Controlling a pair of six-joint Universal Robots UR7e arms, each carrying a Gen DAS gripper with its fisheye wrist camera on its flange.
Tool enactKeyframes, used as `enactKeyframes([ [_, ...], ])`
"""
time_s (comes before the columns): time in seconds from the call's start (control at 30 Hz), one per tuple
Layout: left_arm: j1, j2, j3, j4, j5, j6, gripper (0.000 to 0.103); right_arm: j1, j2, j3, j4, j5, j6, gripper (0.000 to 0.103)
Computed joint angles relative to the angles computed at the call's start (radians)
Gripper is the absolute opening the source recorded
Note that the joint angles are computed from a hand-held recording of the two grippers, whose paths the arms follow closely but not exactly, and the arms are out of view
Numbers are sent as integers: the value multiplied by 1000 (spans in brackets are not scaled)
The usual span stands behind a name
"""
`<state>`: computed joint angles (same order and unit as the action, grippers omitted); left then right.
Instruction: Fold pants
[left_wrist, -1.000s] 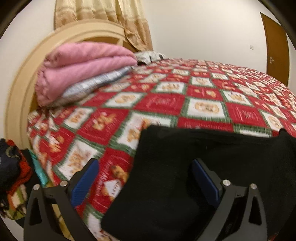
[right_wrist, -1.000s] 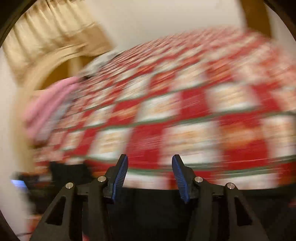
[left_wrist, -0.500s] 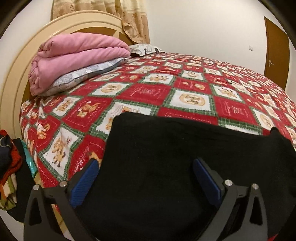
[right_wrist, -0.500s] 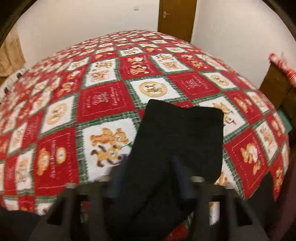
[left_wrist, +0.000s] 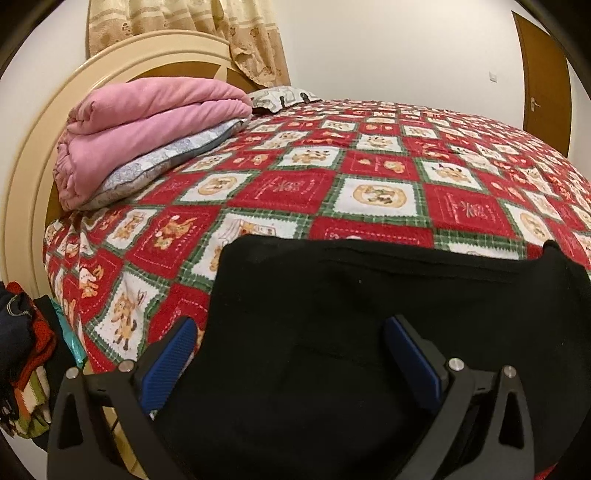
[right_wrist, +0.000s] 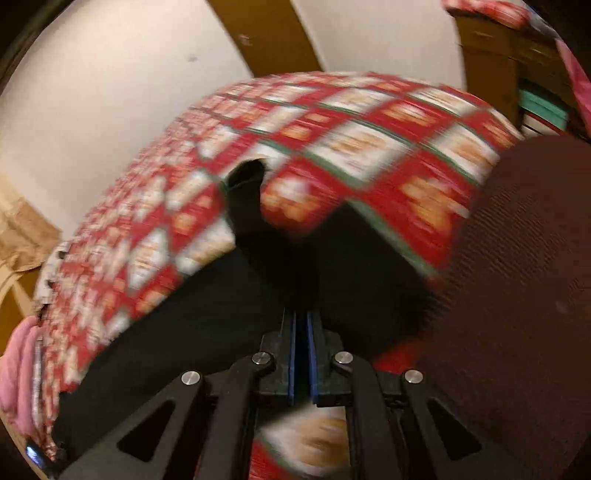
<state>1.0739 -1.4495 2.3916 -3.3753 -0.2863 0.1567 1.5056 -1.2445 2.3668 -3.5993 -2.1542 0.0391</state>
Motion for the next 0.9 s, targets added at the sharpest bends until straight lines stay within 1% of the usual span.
enactKeyframes([
  [0.03, -2, 7, -3, -5, 9, 14, 103, -5, -7, 15, -10, -23, 5, 6],
  [0.13, -14, 16, -10, 16, 42, 30, 103, -32, -47, 59, -64, -15, 24, 6],
  [0.17, -26, 15, -9, 35, 63, 28, 102, -43, -66, 70, -98, 4, 26, 6],
  [0.2, -40, 16, -5, 26, 73, 42, 102, -48, -75, 71, -111, 24, 16, 6],
  [0.27, -100, 21, 22, -98, 55, 162, 102, -50, -83, 54, -110, 32, -36, 7],
  [0.3, -130, 21, 36, -131, 43, 199, 102, -53, -86, 48, -96, 40, -57, 10],
  [0.33, -160, 12, 50, -122, 27, 207, 102, -60, -90, 38, -69, 55, -69, 19],
  [0.37, -195, -6, 70, -71, 3, 186, 102, -69, -95, 30, -29, 73, -67, 26],
  [0.4, -233, -29, 89, 12, -37, 151, 102, -80, -99, 26, 0, 97, -55, 39],
  [0.43, -259, -38, 98, 61, -70, 140, 102, -88, -101, 27, 7, 120, -50, 49],
  [0.47, -285, -31, 107, 87, -103, 141, 102, -94, -99, 34, 1, 155, -49, 50],
  [0.53, -336, 11, 116, 120, -184, 171, 102, -93, -97, 44, -7, 184, -52, 51],
  [0.63, -378, 88, 113, 105, -264, 207, 102, -95, -101, 71, -16, 224, -71, 51],
  [0.7, -397, 142, 102, 113, -331, 213, 102, -109, -127, 94, 23, 299, -61, 51],
  [0.77, -412, 197, 96, 84, -361, 241, 102, -125, -148, 112, 57, 371, -44, 51],
  [0.8, -418, 240, 92, 52, -370, 267, 102, -129, -152, 118, 67, 391, -36, 51],
  [0.87, -420, 269, 89, 54, -391, 276, 102, -142, -154, 124, 87, 425, -7, 51],
  [0.9, -417, 286, 85, 58, -405, 280, 102, -144, -149, 123, 86, 427, 0, 50],
])
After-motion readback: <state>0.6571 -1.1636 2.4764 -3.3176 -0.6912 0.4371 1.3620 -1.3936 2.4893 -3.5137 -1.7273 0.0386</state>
